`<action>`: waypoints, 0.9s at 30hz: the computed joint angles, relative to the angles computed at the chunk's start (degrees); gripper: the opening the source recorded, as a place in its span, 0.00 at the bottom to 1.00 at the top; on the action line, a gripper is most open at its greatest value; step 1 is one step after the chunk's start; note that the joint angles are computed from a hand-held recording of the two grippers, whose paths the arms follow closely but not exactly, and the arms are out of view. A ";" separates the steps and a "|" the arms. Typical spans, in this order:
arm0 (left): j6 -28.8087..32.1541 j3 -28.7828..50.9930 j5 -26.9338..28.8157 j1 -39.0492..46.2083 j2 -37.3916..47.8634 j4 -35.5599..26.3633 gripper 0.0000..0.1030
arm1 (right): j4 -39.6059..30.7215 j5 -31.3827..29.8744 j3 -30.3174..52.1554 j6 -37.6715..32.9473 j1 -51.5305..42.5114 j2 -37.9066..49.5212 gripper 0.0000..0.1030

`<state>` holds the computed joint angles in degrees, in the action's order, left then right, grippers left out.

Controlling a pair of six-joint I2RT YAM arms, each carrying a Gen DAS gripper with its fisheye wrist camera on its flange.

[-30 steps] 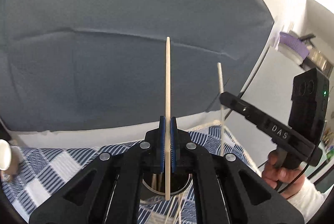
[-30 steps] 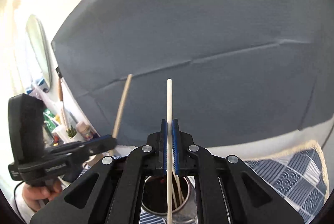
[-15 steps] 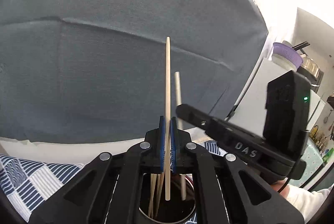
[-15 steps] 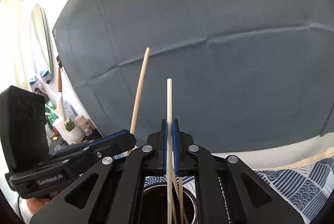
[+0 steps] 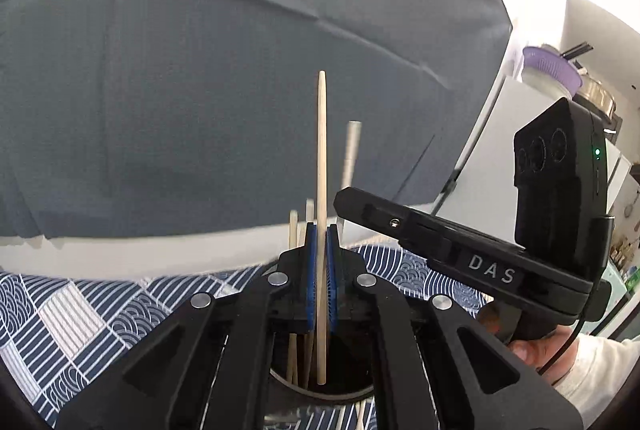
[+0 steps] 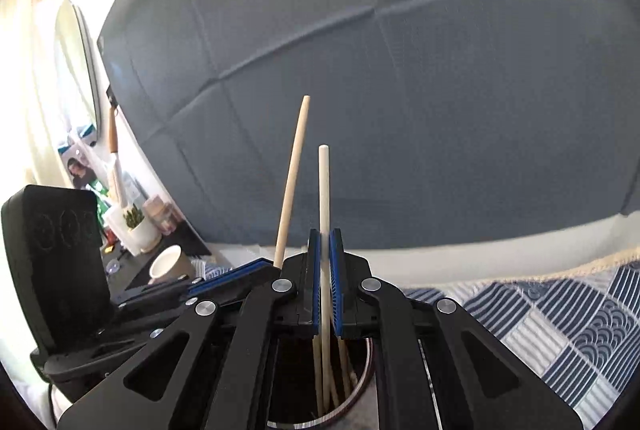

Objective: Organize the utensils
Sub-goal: 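Open the left tool to drop its stick into the cup while the right tool releases its stick, then move the left tool back to the sticks while the right tool returns to them too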

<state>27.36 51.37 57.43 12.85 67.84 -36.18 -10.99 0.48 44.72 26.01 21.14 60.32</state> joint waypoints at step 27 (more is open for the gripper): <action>23.87 6.56 -3.74 19.46 1.29 -27.15 0.94 | -22.05 15.81 1.94 6.38 12.58 -10.62 0.83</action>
<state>51.23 57.93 53.69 32.31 69.14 -63.33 -33.04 16.29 46.66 32.39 33.72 49.70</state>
